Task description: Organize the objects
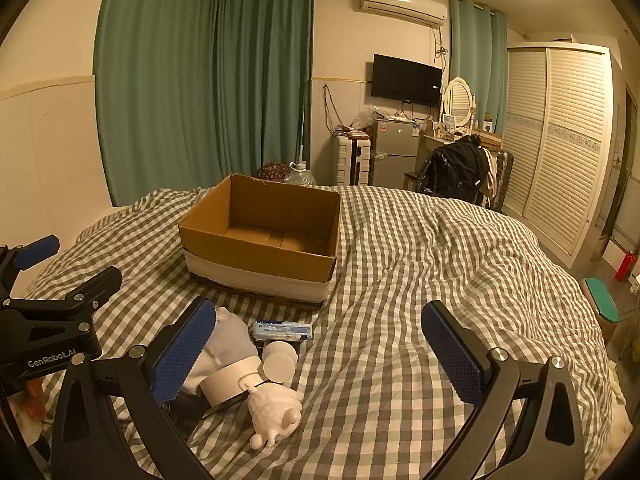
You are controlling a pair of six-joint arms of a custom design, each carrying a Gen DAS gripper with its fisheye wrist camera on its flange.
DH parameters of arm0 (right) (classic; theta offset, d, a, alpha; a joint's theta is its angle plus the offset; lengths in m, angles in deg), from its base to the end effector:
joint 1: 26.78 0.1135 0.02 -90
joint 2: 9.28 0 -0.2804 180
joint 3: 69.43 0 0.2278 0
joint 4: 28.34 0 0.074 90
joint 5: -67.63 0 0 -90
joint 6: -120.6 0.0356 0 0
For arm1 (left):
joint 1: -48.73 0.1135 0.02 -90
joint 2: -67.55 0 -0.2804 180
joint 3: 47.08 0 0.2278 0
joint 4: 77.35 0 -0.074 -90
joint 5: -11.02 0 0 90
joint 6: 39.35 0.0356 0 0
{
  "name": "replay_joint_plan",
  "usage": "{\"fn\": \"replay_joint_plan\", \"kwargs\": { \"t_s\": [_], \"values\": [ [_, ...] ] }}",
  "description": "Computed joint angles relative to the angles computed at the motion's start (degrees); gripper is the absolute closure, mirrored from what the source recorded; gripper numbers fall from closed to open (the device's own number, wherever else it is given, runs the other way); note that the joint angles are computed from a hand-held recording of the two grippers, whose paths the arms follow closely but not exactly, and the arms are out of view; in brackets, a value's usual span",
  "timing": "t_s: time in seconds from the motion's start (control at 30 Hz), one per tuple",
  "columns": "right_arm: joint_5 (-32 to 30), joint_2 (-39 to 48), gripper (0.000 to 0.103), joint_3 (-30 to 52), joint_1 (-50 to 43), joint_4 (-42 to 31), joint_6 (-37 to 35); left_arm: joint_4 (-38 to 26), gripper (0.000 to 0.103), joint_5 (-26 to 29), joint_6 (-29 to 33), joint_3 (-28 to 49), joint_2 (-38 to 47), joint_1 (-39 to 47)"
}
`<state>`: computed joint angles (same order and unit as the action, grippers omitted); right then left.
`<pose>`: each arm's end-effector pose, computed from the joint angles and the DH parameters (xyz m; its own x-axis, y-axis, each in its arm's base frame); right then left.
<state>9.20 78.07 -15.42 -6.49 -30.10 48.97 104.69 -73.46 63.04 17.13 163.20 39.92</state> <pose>0.2716 0.0806 0.2084 -0.4783 0.1094 -0.8713 0.2709 0.9622 -0.0279 0.3328 -0.0550 0.2200 -0.4233 0.2817 -0.8611 0.3339 0.9320 0.1408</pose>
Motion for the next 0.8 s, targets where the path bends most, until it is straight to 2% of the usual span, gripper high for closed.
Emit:
{"fn": "replay_joint_plan", "kwargs": {
  "t_s": [0.43, 0.8],
  "values": [
    [0.6, -0.04, 0.0, -0.07, 0.5, 0.09, -0.13, 0.47, 0.0, 0.11, 0.08, -0.69, -0.32, 0.25],
    [1.64, -1.81, 0.0, -0.22, 1.51, -1.06, -0.32, -1.94, 0.0, 1.99, 0.09, 0.37, -2.01, 1.48]
  ]
}}
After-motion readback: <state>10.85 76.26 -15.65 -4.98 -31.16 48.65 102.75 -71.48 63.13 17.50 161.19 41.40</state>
